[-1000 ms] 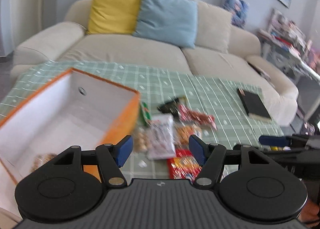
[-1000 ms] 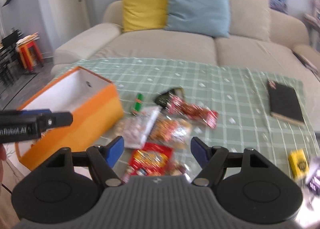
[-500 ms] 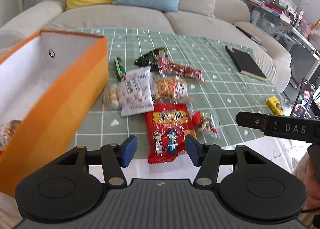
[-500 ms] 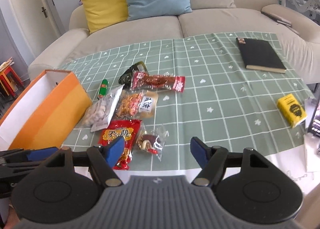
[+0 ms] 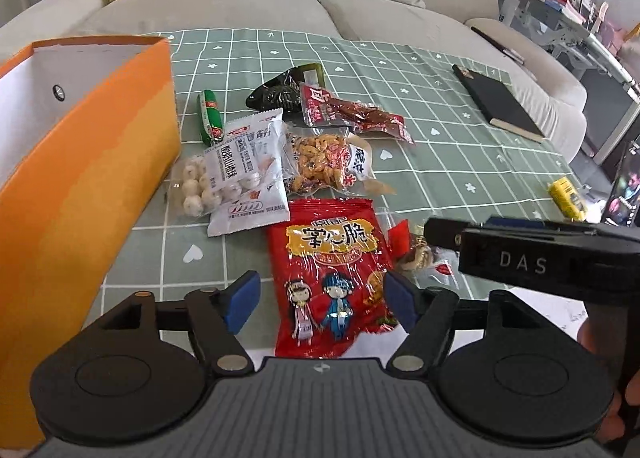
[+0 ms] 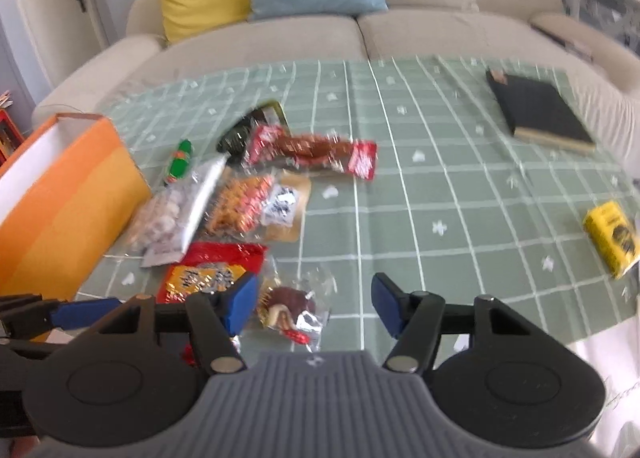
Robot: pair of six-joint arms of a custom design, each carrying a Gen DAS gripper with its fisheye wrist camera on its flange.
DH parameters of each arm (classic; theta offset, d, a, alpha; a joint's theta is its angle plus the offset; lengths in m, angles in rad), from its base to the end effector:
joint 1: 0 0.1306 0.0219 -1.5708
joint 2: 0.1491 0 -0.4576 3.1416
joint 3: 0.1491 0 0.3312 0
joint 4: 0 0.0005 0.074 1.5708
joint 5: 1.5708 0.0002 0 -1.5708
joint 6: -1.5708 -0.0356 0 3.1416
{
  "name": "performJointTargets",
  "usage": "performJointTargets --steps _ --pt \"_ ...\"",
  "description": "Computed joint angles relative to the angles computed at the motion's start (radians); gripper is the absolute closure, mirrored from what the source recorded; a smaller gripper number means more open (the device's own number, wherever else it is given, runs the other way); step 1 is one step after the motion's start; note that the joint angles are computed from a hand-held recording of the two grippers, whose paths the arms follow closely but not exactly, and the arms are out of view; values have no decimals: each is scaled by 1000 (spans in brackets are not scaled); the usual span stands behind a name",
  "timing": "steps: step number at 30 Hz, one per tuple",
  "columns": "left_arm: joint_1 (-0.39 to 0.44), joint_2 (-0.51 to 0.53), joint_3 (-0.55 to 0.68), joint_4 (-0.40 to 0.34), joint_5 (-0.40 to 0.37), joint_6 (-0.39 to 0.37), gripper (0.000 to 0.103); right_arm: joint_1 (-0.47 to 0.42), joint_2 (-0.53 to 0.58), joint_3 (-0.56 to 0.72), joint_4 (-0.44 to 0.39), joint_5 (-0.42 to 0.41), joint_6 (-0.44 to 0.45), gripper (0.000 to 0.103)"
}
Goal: Organize snacks
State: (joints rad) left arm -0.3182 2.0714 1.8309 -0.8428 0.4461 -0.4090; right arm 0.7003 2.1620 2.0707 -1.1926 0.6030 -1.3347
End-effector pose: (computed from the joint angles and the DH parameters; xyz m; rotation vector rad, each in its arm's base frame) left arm 0.6313 -0.2247 0.3222 1.0551 2.3629 -0.5563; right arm 0.5405 0.4285 0.3391 0.8800 2.3232 -0.1006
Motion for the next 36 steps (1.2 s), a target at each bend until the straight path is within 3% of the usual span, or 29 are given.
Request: performJointTargets --steps 7,9,11,13,19,27,30,36 --pt "-10 25 11 -20 -16 -1 15 -17 -22 -83 94 -67 -34 42" --pt "-14 32 20 -32 -30 2 13 -18 -17 -76 93 -79 -23 49" --pt "-15 41 35 -50 -27 13 12 -20 -7 -58 74 -102 -9 63" --pt "-20 44 39 -54 -32 7 9 -20 -7 -60 70 -107 -13 71" --pt "-34 54 45 -52 -35 10 5 -23 -27 -97 85 -110 -36 86" --pt "-42 62 43 -40 -25 13 1 -27 -46 -135 116 -128 -77 87" --pt "-38 65 51 -57 3 6 16 -28 -48 -138 116 -129 -77 86" --pt "-36 70 83 -117 -13 -15 22 -28 -49 -142 130 -144 -61 86"
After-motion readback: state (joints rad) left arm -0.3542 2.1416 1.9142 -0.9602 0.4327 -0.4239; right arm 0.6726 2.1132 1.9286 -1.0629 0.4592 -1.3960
